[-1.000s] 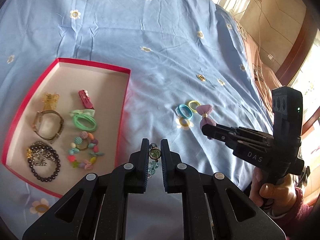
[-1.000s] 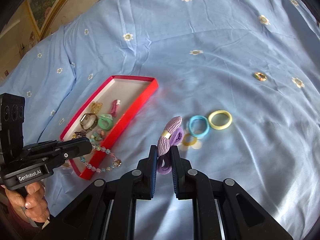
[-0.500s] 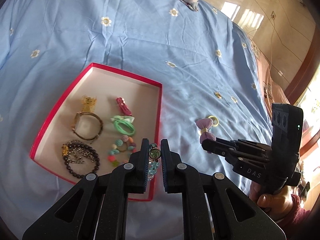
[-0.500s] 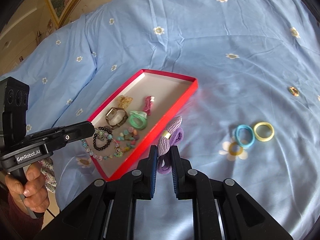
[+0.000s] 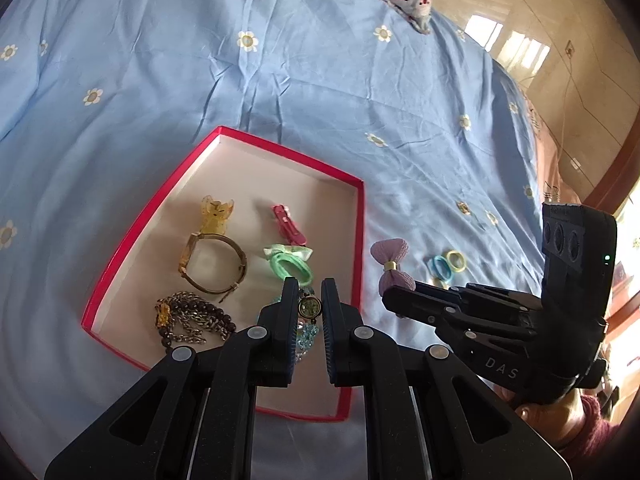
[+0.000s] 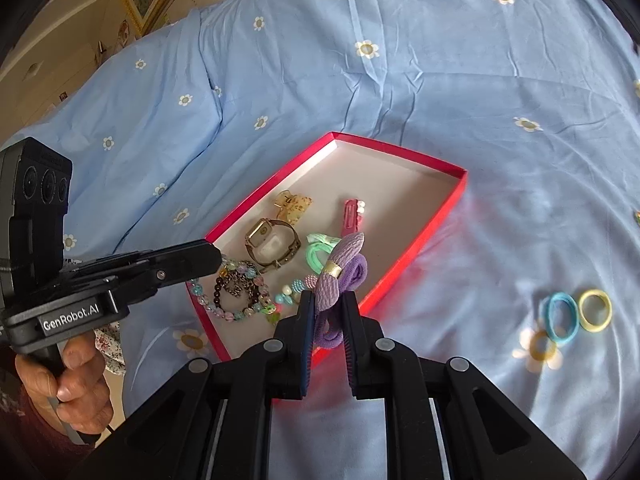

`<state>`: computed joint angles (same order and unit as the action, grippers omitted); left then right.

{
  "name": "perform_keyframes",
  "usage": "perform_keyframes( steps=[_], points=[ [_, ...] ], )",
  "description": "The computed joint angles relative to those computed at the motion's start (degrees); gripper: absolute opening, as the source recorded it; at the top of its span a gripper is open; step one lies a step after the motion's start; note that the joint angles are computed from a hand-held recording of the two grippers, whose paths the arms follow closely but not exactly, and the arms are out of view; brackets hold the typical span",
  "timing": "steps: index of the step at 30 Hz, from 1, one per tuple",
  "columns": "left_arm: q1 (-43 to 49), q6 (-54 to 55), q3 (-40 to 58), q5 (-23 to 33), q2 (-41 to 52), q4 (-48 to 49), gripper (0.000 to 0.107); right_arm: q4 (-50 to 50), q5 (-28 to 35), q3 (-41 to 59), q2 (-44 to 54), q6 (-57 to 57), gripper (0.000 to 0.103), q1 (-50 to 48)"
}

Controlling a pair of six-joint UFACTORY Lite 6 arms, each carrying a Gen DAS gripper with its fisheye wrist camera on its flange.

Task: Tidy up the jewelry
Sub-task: 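Carry the crystal bracelet and purple bow tie into the box lid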

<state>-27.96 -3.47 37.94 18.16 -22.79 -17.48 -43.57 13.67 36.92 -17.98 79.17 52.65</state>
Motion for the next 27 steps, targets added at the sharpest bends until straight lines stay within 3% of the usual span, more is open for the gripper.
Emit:
perform_keyframes(
  steps=[5, 8, 15, 27],
  points=[
    [3.98, 13.34, 0.12, -2.04, 5.21, -12.75, 0.010, 6.18, -4.53, 4.23, 7.50, -8.24, 0.013, -2.45],
    [6.85, 22.92, -0.01, -2.40, 8.10, -21.66, 0.010, 15.27, -6.53, 7.19, 12.68, -18.88, 0.013, -3.90],
    [9.79, 28.87, 0.44, -4.52, 13.22, -25.99, 0.010, 41.51, -7.50, 11.18, 20.75, -47.55, 0.013, -6.96],
    [11.46, 33.60, 0.68, -6.22, 17.84, -29.79, 0.010, 52.57, -7.00, 14.81, 26.55, -60.48, 0.017, -7.57]
  ],
)
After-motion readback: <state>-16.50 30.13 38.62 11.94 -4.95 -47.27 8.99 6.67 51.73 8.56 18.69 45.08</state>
